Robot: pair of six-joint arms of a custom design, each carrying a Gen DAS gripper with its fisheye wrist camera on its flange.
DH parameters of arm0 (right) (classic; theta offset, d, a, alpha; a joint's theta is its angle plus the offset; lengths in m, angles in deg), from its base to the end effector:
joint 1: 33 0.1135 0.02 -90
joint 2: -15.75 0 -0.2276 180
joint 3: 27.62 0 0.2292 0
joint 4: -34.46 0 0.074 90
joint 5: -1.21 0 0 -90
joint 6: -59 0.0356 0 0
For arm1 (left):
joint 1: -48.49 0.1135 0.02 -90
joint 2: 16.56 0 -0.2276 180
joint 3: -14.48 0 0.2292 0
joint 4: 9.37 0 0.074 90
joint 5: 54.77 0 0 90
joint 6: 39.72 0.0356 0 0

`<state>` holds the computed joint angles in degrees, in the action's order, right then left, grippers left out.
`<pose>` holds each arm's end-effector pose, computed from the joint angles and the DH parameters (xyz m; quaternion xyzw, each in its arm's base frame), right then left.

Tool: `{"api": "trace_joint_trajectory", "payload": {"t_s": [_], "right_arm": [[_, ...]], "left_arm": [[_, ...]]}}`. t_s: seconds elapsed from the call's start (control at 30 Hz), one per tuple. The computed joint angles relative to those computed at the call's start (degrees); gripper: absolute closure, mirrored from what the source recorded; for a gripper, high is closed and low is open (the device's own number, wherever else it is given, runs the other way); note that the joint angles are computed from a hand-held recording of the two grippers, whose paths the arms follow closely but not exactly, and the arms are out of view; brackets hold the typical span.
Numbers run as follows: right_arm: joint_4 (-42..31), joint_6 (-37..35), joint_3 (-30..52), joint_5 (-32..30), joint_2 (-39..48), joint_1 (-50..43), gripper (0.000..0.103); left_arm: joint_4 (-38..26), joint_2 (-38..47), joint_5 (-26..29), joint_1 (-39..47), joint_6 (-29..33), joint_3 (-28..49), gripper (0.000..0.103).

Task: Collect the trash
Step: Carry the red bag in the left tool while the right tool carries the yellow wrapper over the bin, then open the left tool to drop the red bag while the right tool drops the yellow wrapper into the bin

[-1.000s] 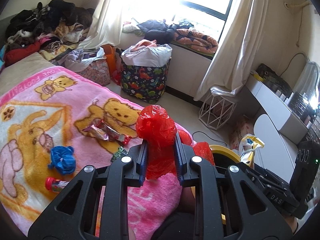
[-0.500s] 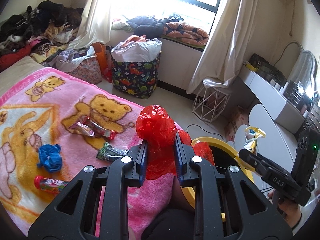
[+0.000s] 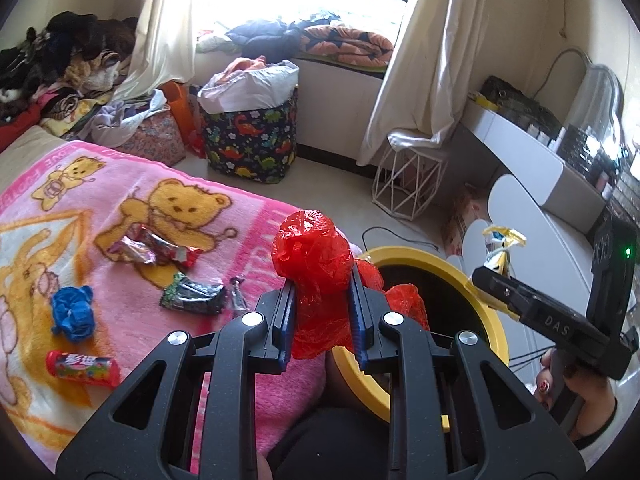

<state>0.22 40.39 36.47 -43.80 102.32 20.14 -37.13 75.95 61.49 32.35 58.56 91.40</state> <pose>0.1837 0.2030 0.1701 0.2486 0.8566 0.0636 0.4476 0.3105 -0.1062 0.2066 0.2770 0.8550 -0.2345 0.3704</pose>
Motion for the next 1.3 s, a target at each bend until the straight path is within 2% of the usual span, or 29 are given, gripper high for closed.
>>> {"api": "trace_joint_trajectory", "payload": {"t_s": [0.47,0.87,1.0,1.07,1.13,1.2,1.3], "right_arm": [[1.56,1.08,-6.02,-3.2,-2.84,-1.64,0.043],[1.12,0.53,-8.01,-5.04,-3.79,-1.72,0.043],[0.04,0.51,-7.63,-5.96,-3.41,-1.88,0.038],[-0.72,1.16,-7.48,-5.96,-3.09,-1.81,0.034],[-1.14,1.85,-7.43,-5.35,-2.98,-1.49,0.029],[-2.1,2.41,-6.79,-4.4,-2.65,-1.03,0.026],[-3.23,2.87,-5.65,-3.08,-1.82,-0.46,0.024]], "left_arm": [[1.04,2.06,-3.41,-6.82,1.56,-2.04,0.086],[0.3,7.22,-4.74,-9.86,1.96,1.2,0.086],[0.56,8.12,-4.73,-10.32,1.3,1.8,0.084],[0.34,8.51,-4.9,-9.99,0.18,2.3,0.073],[0.09,8.47,-3.95,-9.27,-0.86,2.65,0.041],[1.15,7.52,-3.08,-8.52,-1.59,1.81,0.025],[2.64,5.75,-2.7,-7.41,-2.51,0.39,0.011]]}}
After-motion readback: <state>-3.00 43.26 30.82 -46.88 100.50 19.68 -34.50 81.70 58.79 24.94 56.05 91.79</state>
